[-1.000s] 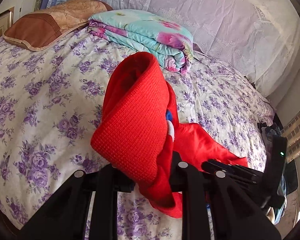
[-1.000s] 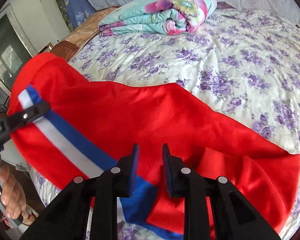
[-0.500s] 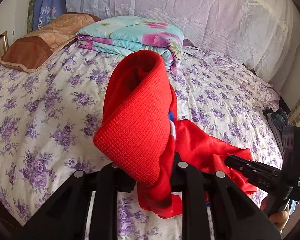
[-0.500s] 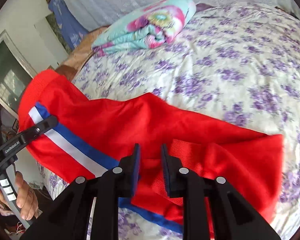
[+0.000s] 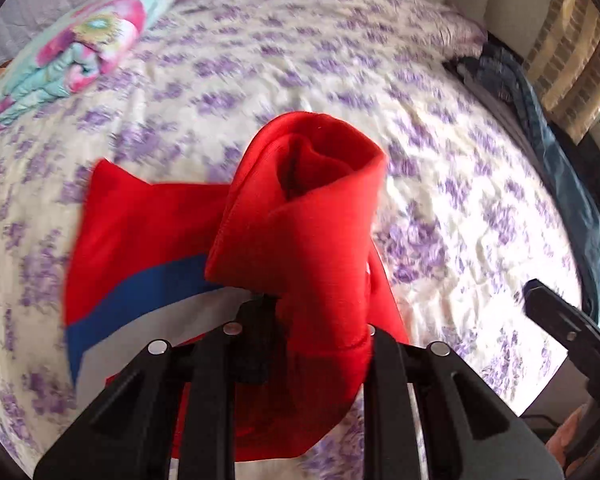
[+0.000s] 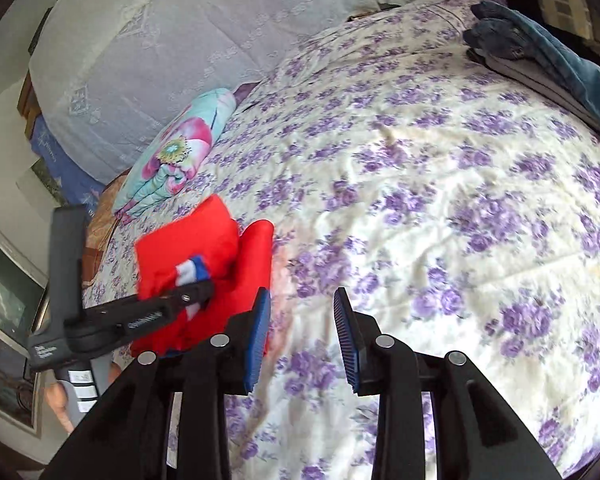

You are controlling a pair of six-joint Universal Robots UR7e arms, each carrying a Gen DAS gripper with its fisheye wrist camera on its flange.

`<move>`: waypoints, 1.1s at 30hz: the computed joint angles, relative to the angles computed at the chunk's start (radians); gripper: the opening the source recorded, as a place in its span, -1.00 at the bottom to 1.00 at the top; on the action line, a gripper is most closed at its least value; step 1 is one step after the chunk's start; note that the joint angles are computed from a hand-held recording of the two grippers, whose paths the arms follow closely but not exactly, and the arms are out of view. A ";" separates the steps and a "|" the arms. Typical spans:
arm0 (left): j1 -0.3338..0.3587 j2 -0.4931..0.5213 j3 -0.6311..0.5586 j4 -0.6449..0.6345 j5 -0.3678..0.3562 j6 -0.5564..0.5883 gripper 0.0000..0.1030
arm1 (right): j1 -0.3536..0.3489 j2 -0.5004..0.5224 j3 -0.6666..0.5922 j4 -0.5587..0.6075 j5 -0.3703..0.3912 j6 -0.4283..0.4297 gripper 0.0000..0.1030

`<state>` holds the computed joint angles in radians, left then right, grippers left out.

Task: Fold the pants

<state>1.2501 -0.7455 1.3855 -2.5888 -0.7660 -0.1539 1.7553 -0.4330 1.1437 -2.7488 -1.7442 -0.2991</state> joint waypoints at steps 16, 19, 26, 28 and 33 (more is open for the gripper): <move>-0.053 -0.210 0.301 -0.392 -0.120 0.205 0.52 | 0.022 0.040 -0.042 0.059 0.015 -0.030 -0.34; -0.011 -0.217 0.265 -0.348 -0.076 0.144 0.49 | 0.054 0.057 -0.079 0.088 0.067 -0.074 -0.34; 0.099 -0.195 0.209 -0.217 -0.229 0.039 0.06 | 0.107 0.180 -0.273 0.264 0.127 -0.180 -0.37; 0.100 -0.190 0.214 -0.242 -0.221 0.060 0.06 | 0.115 0.228 -0.332 0.255 0.008 -0.169 -0.39; 0.116 -0.171 0.198 -0.268 -0.225 0.092 0.05 | 0.085 0.273 -0.384 0.270 -0.160 -0.109 -0.39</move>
